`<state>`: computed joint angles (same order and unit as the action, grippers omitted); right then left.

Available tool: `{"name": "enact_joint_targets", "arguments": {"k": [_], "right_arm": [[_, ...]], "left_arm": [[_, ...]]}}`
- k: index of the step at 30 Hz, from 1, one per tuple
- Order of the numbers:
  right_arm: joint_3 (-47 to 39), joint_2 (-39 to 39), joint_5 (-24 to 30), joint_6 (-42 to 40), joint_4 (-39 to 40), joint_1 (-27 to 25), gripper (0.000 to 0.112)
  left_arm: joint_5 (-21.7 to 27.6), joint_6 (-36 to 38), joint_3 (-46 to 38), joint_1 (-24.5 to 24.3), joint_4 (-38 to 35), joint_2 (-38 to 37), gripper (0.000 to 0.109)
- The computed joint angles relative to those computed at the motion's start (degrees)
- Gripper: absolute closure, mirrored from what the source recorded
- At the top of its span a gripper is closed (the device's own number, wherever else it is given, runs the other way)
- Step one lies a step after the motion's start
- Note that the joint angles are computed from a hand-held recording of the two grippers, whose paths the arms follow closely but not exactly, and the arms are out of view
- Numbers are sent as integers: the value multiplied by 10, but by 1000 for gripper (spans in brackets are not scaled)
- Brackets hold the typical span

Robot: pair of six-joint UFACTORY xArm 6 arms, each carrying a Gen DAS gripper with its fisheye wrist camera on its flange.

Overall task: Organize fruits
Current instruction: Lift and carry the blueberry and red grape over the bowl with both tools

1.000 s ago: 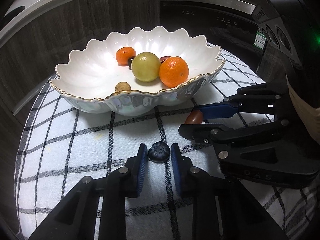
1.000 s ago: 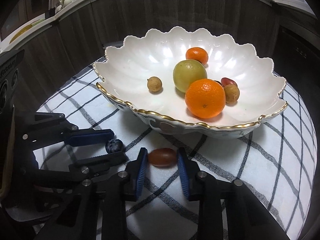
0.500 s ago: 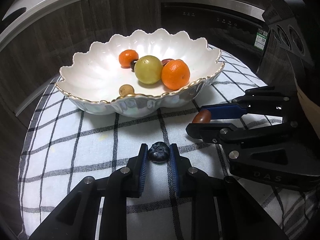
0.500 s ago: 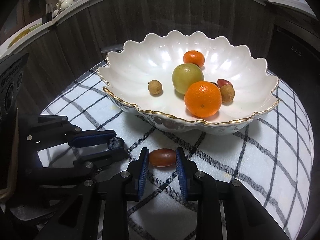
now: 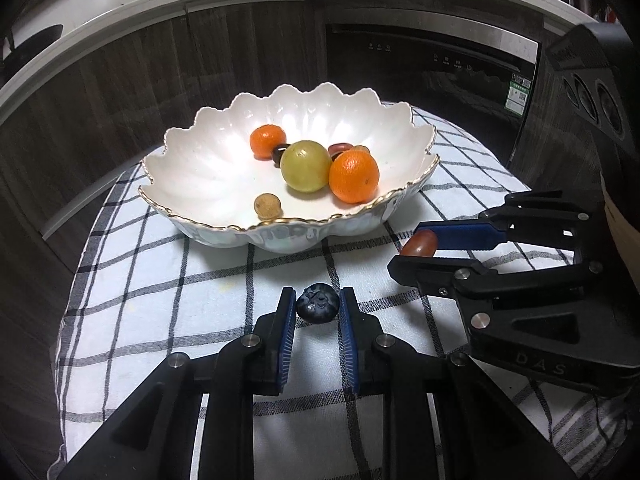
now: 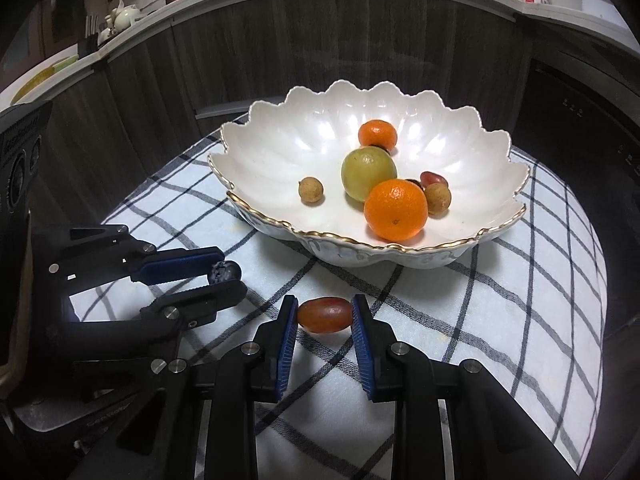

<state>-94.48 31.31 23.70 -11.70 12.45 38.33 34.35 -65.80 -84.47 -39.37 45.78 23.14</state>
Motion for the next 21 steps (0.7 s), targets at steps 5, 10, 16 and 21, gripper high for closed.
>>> {"name": "enact_joint_targets", "arguments": {"k": [5, 10, 16, 21], "right_arm": [[20, -18, -15, 21, -15, 2, 84], [34, -34, -19, 41, -28, 6, 84], [45, -50, -26, 59, -40, 9, 84], [47, -59, -30, 74, -54, 13, 84]], "left_arm": [[5, -14, 7, -2, 11, -13, 86], [7, -26, 13, -3, 21, -25, 86], [8, -37, 20, -2, 27, -38, 86], [9, -46, 25, 0, 33, -49, 86]]}}
